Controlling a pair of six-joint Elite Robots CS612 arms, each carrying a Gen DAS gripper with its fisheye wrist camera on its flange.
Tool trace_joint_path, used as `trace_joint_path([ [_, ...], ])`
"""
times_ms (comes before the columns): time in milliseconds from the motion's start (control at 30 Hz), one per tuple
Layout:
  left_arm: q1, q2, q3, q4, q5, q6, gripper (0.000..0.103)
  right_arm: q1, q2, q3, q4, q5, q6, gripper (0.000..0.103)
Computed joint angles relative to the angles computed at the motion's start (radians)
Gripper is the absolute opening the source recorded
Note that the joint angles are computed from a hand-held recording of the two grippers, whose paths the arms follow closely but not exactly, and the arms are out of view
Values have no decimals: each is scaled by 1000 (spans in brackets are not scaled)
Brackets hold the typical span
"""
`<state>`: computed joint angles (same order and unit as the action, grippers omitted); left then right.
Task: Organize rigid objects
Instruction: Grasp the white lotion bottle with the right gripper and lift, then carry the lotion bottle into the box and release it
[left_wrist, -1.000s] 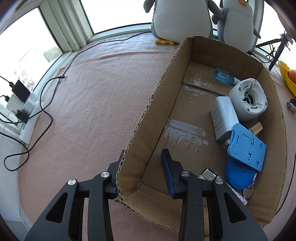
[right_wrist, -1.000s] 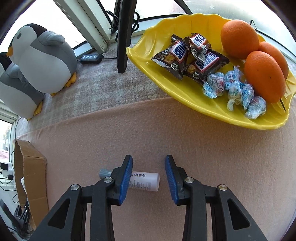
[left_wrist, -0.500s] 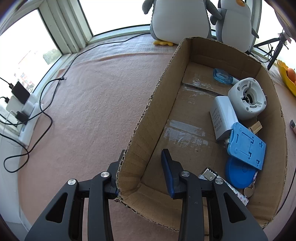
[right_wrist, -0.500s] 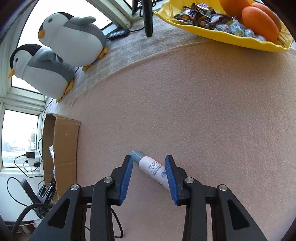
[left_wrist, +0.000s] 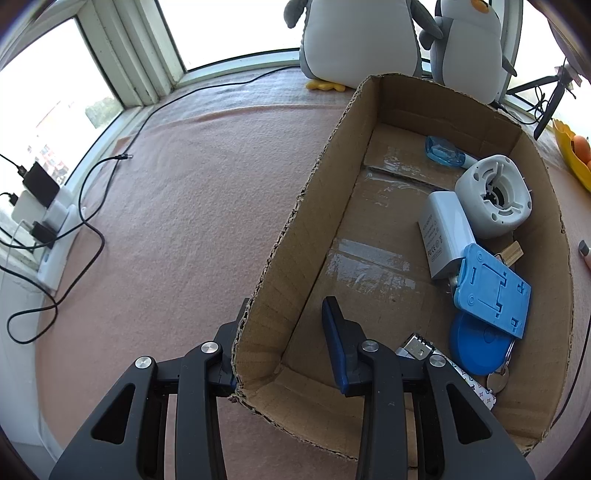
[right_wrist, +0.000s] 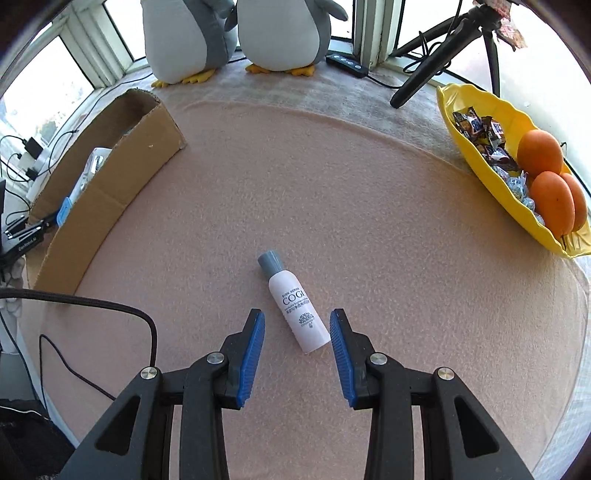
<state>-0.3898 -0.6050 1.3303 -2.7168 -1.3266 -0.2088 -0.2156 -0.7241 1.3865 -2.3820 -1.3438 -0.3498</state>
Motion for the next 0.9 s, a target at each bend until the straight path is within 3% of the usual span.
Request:
trace_joint_path([
  [300,1,0,-1,3,-2,-5,34,26,35,-54,66,-88,-78,33],
  [533,1,0,-1,3,-2,-4,34,23,51,-82,109,-68,-57,26],
  [633,1,0,-1,3,-2,-4,34,20,50,-79,106,-56,-40,18],
  [900,2,0,-2,2,-1,-3,34,18,23,-34,34,-47,3,18],
])
